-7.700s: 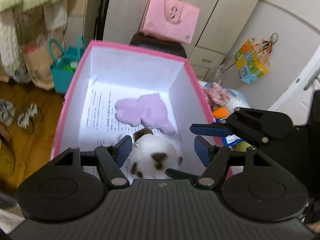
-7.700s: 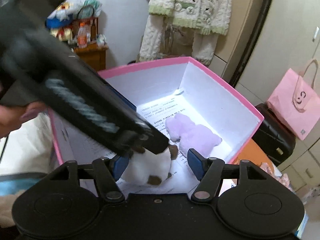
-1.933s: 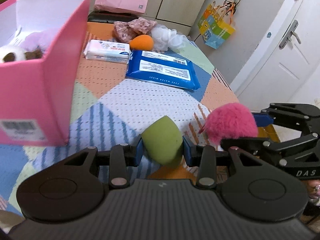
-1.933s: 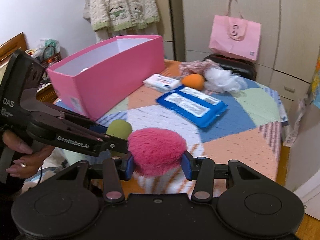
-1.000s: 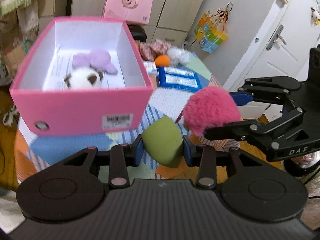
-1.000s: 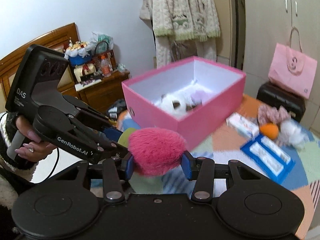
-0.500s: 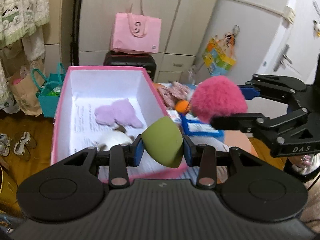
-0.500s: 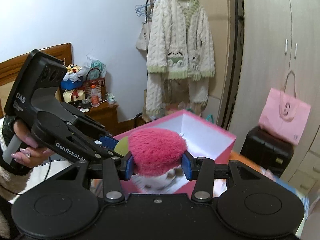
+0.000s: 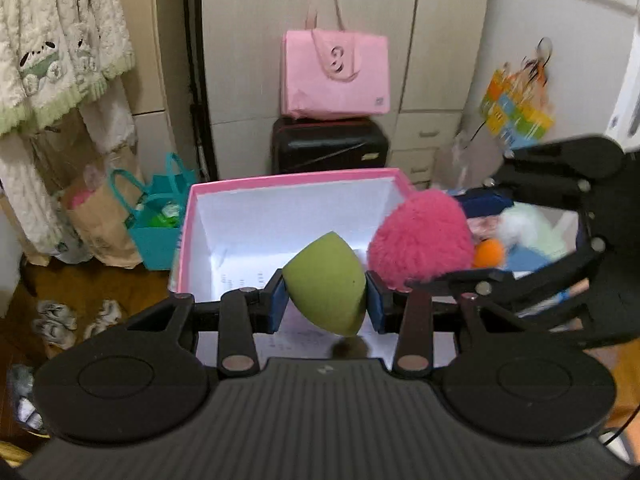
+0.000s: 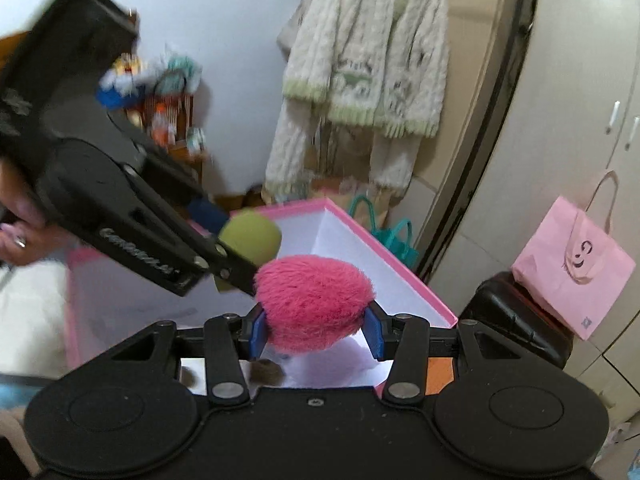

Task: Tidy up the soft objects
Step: 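Lift the green sponge and pink pompom with both tools and carry them over the pink box, then open both tools to drop the sponge and pompom into the box, then move both tools back from the box toward the table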

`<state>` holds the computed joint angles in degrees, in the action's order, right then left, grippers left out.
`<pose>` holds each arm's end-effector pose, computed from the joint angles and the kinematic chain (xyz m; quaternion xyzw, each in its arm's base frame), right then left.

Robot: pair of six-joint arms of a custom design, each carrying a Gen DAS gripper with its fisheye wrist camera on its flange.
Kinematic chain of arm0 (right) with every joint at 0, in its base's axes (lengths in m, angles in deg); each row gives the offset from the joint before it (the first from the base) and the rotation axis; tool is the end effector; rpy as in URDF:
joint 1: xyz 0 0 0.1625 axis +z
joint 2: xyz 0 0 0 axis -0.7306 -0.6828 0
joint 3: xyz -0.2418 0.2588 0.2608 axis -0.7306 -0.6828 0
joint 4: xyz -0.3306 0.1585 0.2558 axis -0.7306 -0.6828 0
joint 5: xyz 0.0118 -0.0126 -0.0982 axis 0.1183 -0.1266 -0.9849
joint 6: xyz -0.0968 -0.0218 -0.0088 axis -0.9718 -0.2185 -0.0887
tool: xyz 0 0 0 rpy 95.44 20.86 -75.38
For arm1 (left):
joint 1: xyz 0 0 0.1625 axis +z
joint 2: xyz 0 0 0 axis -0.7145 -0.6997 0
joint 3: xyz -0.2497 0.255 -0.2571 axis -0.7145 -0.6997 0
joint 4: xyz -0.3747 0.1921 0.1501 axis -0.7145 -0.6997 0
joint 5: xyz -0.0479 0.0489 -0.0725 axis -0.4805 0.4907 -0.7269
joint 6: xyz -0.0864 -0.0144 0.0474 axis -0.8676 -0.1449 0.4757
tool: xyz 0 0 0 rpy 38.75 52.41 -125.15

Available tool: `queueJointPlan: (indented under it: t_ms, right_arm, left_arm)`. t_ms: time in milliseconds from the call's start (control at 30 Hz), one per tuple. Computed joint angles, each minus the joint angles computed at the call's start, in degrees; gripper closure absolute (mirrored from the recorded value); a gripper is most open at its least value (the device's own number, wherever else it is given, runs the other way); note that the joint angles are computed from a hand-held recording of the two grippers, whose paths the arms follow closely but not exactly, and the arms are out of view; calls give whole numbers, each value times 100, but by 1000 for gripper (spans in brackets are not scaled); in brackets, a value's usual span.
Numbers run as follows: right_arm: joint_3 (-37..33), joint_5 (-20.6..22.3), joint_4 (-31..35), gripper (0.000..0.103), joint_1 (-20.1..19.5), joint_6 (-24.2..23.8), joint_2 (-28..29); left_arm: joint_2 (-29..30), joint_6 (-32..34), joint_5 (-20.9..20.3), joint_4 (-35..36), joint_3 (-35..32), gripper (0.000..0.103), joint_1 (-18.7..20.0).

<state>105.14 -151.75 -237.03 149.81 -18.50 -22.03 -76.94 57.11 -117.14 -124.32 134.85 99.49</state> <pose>0.2254 -0.6184 0.2591 0.3309 -0.8017 0.3447 0.3590 -0.3386 -0.7390 0.1374 0.4896 0.8431 -0.1807 0.1293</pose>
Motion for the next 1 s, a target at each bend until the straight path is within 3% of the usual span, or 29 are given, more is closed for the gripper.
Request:
queueJointPlan:
  t_ms: [400, 533, 633, 700, 767, 867, 1000]
  right_arm:
    - [-1132, -439, 1464, 50, -373, 233, 573]
    - [-1333, -570, 1581, 46, -413, 270, 718]
    - [-1409, -440, 1751, 46, -454, 418, 716]
    - [-1398, -430, 1685, 44, -464, 467, 721]
    - [-1354, -391, 1562, 42, -482, 520, 701]
    - [-1078, -224, 1219, 38, -458, 652, 542]
    - [-794, -233, 1017, 35, -358, 820, 386]
  left_arm:
    - [1168, -1009, 311, 1783, -1891, 63, 159]
    - [1216, -1007, 444, 1532, -1841, 63, 140]
    - [1215, -986, 523, 1299, -1758, 61, 121]
    - [1185, -963, 521, 1222, -1703, 54, 127]
    - [1116, -1052, 461, 1268, -1703, 53, 145]
    - [842, -893, 120, 950, -1432, 49, 178]
    - [516, -613, 249, 820, -1046, 48, 75]
